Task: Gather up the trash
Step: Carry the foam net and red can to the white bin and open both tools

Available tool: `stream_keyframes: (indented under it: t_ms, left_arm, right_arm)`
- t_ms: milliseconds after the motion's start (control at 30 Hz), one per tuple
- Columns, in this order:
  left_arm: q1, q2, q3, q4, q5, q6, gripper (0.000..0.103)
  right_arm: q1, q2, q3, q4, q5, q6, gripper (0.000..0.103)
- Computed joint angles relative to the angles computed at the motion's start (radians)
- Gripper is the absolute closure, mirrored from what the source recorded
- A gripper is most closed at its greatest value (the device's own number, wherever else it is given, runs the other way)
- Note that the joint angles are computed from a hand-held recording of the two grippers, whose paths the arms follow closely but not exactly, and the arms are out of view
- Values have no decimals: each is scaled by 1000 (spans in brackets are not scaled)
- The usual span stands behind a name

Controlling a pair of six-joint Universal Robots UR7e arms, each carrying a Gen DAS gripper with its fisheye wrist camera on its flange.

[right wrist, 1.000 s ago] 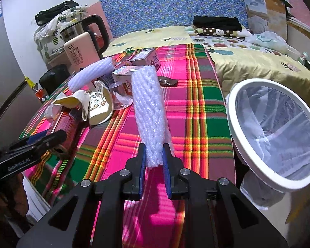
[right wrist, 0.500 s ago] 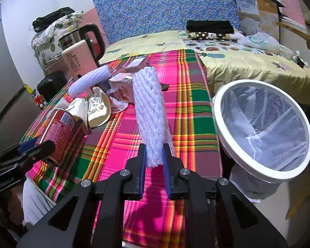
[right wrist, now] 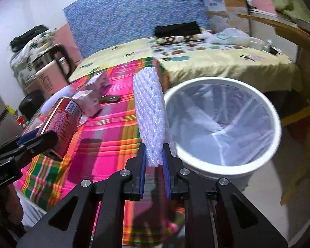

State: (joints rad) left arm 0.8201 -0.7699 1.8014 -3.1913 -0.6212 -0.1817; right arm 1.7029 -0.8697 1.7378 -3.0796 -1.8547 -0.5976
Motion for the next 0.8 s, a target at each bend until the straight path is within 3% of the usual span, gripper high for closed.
stream_keyframes:
  t_ms: [333,500,800]
  left_arm:
    - [37,117,-200,71,-159,131,45]
    - [62,158,-282,148,-228,134,45]
    - [83,186,-339,199,-276,131,44]
  right_arm:
    - [-28,0,-37,-29,-84,43,88]
    - [-30,3,-49,-14,-121,53,88]
    - [-43,2,-72,28,-115,56,82]
